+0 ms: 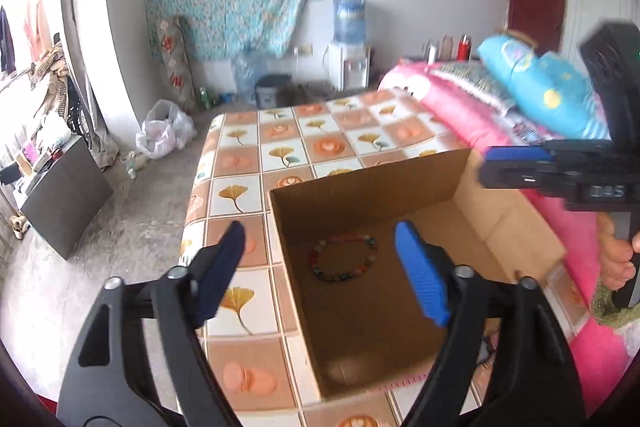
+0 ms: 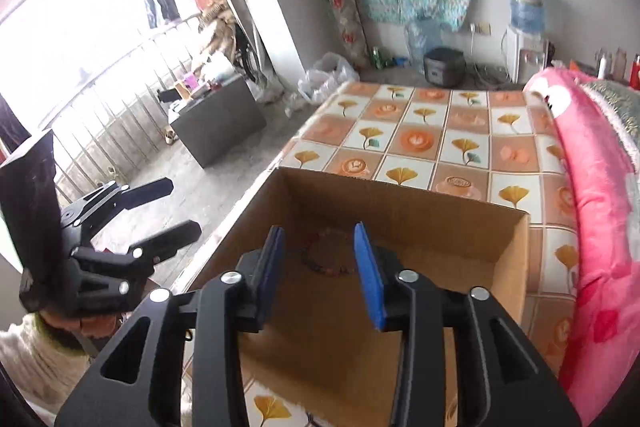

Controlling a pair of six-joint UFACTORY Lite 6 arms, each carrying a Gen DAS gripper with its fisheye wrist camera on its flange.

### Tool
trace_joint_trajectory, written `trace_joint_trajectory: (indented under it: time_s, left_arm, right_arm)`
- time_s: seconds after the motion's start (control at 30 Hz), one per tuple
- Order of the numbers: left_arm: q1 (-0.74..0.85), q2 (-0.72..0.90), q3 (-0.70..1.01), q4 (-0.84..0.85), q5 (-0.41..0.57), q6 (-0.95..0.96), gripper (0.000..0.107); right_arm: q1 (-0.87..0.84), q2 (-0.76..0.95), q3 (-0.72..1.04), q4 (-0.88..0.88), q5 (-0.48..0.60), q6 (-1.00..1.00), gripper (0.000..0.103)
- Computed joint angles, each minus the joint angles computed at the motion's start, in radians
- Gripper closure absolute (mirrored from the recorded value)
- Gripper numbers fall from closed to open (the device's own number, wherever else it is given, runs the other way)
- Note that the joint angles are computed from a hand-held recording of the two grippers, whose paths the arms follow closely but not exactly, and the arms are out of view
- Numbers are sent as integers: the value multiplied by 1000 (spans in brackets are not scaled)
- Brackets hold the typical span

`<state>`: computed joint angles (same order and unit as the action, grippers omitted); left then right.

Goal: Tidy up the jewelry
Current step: 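Move the right gripper to the pink-strap watch and grasp its face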

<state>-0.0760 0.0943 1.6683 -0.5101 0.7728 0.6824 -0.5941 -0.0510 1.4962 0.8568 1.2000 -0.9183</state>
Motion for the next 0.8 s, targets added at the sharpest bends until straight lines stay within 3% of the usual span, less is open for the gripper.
trace_joint_trajectory:
  time_s: [0.13,0.23,0.33,0.5,0.67,0.8]
  left_arm:
    - [161,-266,-330,-214,62,185,19]
    - [217,-403,-561,-230,72,190,17]
    - [168,-464,-757,-131,14,116,17]
    - [8,-524,-959,75,-203,-49,17]
    - [-95,-492,-1005,207,-314,-163,17]
    - [-145,-462,-1033,279,-354,-205,16]
  right_arm:
    - [-337,-325,-320,130,265,-244,45]
    - [-474,-514,-573,74,363,-363,45]
    - [-425,-670,-786,-27,279,-380,45]
    - [-17,-827,-973,-209,-95,-196,45]
    - [235,-756,-964,-350,-317,-71,45]
    - [260,-669,-947,-380,-375,-97,45]
